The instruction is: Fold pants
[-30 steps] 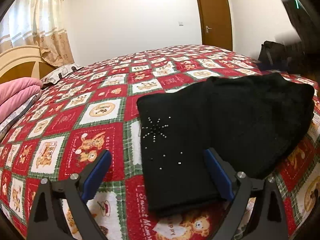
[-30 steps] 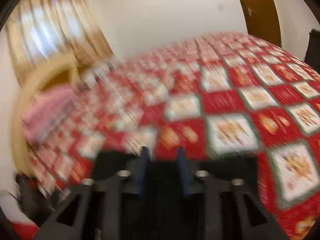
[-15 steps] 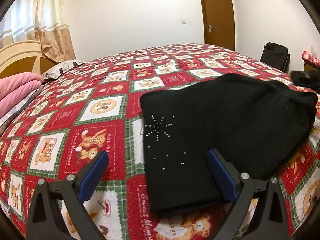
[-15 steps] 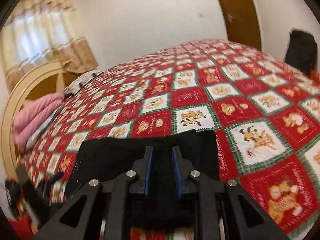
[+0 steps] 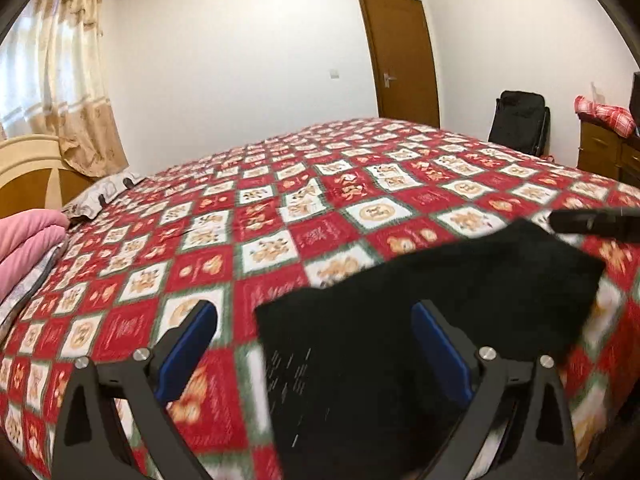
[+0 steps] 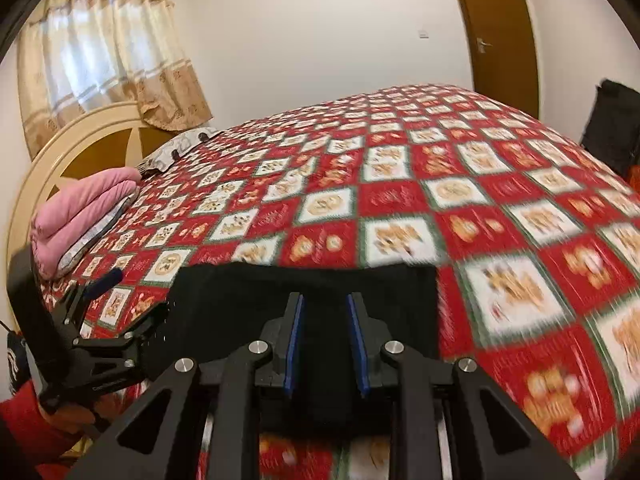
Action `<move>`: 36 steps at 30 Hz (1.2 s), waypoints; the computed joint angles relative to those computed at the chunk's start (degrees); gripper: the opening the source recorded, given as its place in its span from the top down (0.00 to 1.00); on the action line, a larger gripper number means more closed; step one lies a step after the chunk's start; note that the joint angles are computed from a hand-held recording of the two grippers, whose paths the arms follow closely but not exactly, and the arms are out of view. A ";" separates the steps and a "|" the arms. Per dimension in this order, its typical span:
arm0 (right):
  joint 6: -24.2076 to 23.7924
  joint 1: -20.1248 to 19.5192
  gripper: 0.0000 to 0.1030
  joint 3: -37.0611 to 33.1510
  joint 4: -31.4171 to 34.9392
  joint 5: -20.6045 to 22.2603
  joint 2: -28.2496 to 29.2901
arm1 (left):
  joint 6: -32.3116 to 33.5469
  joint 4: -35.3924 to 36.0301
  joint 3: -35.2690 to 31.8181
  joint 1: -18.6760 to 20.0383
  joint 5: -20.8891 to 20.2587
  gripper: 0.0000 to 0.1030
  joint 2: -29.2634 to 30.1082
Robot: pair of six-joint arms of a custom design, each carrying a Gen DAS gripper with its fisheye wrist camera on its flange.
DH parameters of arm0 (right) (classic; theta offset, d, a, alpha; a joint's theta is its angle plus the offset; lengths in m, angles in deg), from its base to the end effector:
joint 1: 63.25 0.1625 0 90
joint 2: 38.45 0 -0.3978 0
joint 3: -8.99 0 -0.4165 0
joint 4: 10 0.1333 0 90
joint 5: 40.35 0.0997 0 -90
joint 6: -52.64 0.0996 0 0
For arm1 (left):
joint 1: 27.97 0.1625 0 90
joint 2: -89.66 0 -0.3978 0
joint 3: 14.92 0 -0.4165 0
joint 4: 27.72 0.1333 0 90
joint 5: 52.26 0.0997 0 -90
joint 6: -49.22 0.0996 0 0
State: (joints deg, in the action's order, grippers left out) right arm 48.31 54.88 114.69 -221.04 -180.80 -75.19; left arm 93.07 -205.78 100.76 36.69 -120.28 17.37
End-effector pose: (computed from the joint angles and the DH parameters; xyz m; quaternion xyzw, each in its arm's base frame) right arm 0.3231 -0.4845 0.0514 0.0475 -0.8327 0.4676 0.2928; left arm -0.0853 -0.5787 0.2597 0.4559 0.7886 -0.3398 0.2340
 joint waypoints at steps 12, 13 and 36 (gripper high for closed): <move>11.68 -7.79 0.91 -0.83 6.25 10.71 -1.11 | -13.36 7.05 -5.64 1.49 9.83 0.00 7.01; 15.75 -9.46 0.98 2.30 3.12 14.80 -3.25 | -14.18 8.10 -6.04 1.67 9.49 0.00 6.99; 6.37 -2.60 0.92 0.68 -2.79 8.09 0.95 | -10.31 7.80 -4.58 6.41 9.60 0.01 -0.53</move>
